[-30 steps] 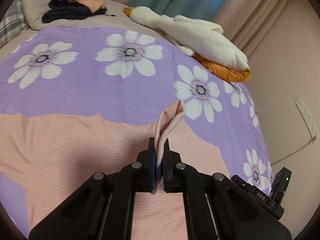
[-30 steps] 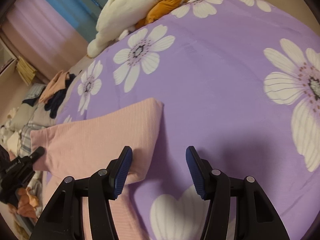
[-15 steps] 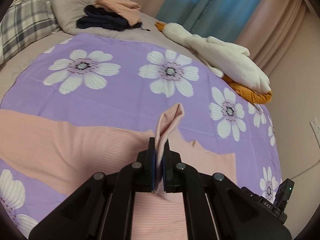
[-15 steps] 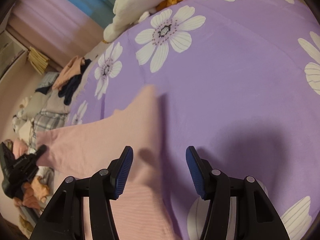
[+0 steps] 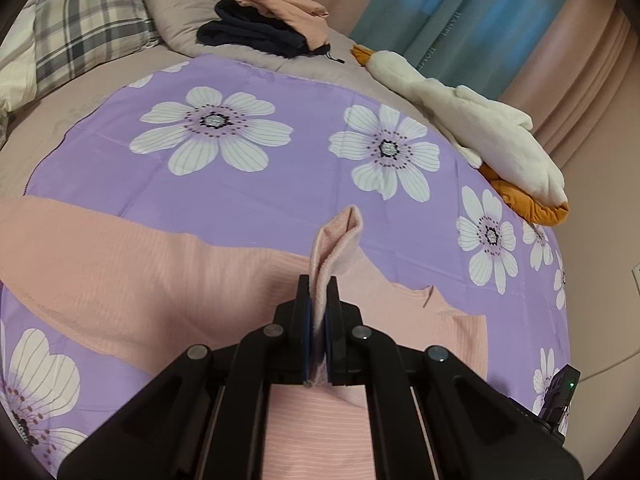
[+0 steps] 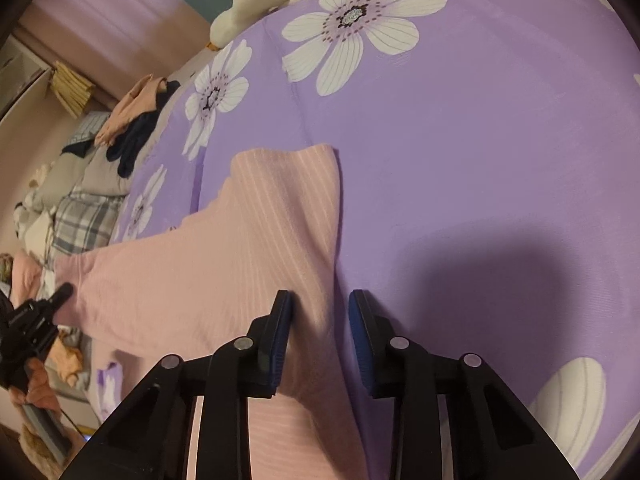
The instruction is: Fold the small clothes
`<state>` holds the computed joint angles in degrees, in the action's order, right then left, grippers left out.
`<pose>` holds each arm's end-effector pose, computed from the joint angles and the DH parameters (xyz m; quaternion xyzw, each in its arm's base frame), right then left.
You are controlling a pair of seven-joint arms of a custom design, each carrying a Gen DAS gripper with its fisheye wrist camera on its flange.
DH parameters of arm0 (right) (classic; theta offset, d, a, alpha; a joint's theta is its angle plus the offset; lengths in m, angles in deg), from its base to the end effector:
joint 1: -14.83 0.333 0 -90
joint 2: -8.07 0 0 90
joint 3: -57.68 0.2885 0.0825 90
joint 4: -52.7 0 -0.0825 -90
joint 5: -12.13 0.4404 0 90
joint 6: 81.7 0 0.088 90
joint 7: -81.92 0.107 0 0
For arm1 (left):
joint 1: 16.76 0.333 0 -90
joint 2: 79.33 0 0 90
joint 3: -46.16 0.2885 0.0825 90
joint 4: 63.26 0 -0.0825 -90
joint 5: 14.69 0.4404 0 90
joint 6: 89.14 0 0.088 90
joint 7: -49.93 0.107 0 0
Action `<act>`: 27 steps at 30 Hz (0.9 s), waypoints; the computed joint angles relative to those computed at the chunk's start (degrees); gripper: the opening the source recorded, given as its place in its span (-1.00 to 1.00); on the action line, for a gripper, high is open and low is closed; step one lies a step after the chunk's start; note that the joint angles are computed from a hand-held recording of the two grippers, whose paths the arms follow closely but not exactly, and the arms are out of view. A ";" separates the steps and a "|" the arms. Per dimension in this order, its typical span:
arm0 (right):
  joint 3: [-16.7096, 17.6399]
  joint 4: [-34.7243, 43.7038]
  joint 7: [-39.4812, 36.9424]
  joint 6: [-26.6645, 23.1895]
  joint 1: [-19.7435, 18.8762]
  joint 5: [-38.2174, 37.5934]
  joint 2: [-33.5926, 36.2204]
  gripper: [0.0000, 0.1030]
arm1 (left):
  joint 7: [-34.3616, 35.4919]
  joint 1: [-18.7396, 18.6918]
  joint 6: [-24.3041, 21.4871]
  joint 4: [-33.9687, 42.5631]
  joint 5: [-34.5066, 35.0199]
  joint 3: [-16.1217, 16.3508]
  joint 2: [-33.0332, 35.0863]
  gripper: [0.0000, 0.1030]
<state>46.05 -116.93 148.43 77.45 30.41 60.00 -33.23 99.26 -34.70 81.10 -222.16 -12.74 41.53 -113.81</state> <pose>0.3907 0.0138 0.3292 -0.5787 0.7284 0.0038 0.3668 0.4181 -0.1739 0.4243 -0.7358 0.5542 -0.3697 0.1218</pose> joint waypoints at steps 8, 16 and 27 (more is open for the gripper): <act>4.22 -1.06 3.97 1.67 -1.35 -4.10 -0.42 -0.56 | 0.46 0.66 -0.79 -2.28 -0.44 1.02 -1.90 -0.92; 4.58 -1.07 7.51 3.78 -0.62 -8.71 0.56 -0.63 | 0.79 3.71 -2.76 -3.28 2.32 -0.97 -0.07 -0.90; 8.11 -0.85 14.00 5.78 -1.81 -16.10 2.00 -0.63 | 4.31 2.48 -2.58 -4.32 -0.15 1.93 3.55 -0.90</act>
